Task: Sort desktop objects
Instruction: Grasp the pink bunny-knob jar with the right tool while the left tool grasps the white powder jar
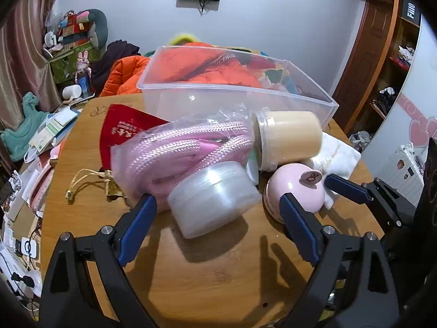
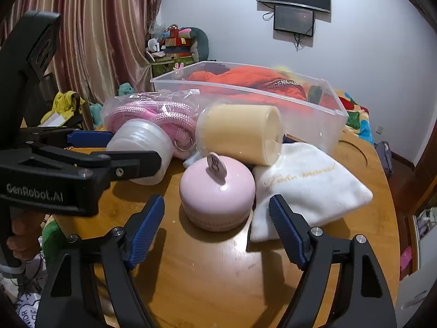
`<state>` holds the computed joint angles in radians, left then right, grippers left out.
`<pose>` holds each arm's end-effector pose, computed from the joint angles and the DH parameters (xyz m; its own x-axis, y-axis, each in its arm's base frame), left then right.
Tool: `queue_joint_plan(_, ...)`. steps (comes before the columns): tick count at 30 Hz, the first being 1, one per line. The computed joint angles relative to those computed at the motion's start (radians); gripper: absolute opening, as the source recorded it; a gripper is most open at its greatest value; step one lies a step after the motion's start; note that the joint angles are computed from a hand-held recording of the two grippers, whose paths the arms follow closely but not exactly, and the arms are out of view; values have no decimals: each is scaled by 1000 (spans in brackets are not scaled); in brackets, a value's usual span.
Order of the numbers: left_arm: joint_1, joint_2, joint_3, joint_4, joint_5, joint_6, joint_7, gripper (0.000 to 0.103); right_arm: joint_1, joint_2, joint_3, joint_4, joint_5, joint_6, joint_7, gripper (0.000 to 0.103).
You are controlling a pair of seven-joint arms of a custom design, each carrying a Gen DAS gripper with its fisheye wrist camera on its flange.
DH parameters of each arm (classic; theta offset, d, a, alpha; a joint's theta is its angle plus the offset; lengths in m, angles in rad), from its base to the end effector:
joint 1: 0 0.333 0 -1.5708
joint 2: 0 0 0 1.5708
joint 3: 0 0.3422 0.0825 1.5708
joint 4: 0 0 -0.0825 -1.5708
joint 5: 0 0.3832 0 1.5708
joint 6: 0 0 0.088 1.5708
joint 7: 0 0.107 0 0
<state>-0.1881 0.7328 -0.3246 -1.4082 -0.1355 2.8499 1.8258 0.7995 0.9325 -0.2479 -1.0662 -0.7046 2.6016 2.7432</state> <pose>0.7273 -0.3148 0.3886 -0.5189 -0.8402 0.1573 -0.6722 0.2874 -0.6823 0.6563 0.5209 0.3534 0.0370 -0.9989 0.0304 -0.6226 -0.0468 -0.7812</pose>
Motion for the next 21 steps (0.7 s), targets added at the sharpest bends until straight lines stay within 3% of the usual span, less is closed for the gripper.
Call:
queue_joint_plan(5,-29,5,36,4,19,-1,-43,88,-30,57,35,103,56,-57,-93,66)
queue_joint_plan(6,-37,4,48,0,26,8,-58,82,-28,66,33,119,65,-72,-99,61)
queue_joint_plan(9,-37,11,51,8,38,-4,-82,68,-19,59,21,102,70,-61,-80,60)
queue_joint_plan(11,-15,14,26,8,24,-16,-78,68,-12,51,14,86,65,-54,-69,60)
queue_joint_plan(21,5,-36,23,-85,24,36,-83,67,16,-18,-9,-32,25,23,16,60)
